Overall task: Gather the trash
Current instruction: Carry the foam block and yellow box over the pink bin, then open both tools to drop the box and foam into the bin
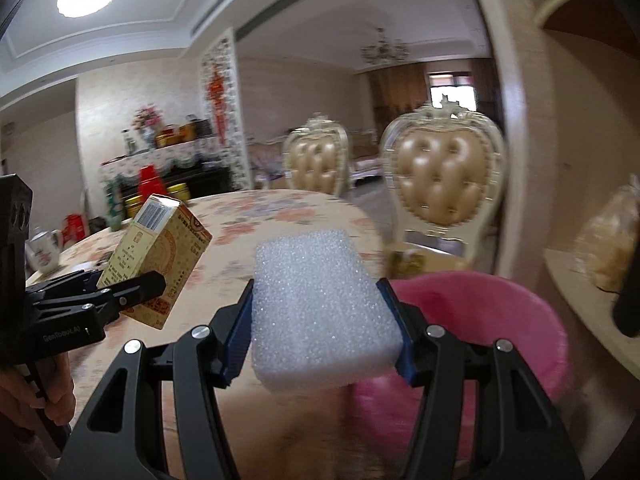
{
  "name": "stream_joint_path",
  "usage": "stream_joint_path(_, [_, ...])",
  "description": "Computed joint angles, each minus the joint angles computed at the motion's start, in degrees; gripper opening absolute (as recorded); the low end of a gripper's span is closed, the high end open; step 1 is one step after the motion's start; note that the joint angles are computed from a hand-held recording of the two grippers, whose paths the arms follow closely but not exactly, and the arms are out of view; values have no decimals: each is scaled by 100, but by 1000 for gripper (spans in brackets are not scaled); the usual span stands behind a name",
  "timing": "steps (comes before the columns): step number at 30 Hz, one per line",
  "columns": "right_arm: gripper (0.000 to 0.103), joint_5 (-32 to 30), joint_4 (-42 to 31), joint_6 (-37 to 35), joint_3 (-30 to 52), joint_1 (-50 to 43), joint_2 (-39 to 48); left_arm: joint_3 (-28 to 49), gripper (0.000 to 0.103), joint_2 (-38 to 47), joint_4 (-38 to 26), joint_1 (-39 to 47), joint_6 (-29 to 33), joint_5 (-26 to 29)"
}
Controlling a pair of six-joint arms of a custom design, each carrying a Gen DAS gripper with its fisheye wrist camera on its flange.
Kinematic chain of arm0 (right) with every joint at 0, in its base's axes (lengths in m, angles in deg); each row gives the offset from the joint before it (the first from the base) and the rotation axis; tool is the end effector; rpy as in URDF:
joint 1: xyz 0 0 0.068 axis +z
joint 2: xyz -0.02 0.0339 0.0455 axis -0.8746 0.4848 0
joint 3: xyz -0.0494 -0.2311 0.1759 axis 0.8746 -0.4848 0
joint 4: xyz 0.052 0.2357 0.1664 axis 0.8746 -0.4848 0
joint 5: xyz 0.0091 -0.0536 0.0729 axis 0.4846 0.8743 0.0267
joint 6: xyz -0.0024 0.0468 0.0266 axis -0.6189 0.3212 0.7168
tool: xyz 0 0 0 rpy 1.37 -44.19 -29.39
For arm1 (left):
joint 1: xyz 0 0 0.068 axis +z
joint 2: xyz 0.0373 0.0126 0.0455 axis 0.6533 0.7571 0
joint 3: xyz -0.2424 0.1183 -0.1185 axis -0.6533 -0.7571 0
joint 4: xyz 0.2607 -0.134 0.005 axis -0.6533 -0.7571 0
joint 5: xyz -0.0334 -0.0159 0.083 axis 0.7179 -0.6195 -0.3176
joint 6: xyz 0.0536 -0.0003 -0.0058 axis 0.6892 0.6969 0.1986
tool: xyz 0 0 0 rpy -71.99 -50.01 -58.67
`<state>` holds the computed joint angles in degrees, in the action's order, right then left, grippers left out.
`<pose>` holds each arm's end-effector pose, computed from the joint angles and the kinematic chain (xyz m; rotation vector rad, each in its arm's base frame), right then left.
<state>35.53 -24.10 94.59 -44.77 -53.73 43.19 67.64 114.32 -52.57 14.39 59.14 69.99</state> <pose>0.2496 0.0372 0.1329 -0.1334 1.9314 0.2931 0.2845 -0.1356 0.1452 0.1873 2.0525 -0.2656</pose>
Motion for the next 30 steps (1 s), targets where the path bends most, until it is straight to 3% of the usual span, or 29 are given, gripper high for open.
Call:
stream_joint_path(8, [58, -822, 172, -81, 393, -1648, 836, 1309, 56, 1198, -189, -461, -8, 326])
stream_joint_path(16, [59, -1338, 279, -149, 932, -2415, 1688, 2593, 56, 2175, -662, -662, -39, 618])
stream_joint_path(18, [64, -1483, 220, -224, 1071, -2539, 1851, 2945, 56, 2442, -785, -711, -64, 671])
stream_joint_path(20, [85, -1525, 243, -215, 1088, -2617, 1900, 3267, 56, 2671, -905, -742, -108, 733])
stream_joint_path(22, [85, -1619, 336, -158, 1095, -2788, 1971, 3632, 56, 2948, -1004, -768, -152, 796])
stream_joint_path(27, [85, -1830, 442, -66, 921, -3220, 1871, 4191, 81, 3404, -1103, -874, -180, 716])
stream_joint_path(30, [85, -1911, 395, -70, 809, -3381, 1742, 4083, 82, 3354, -1038, -893, -139, 637])
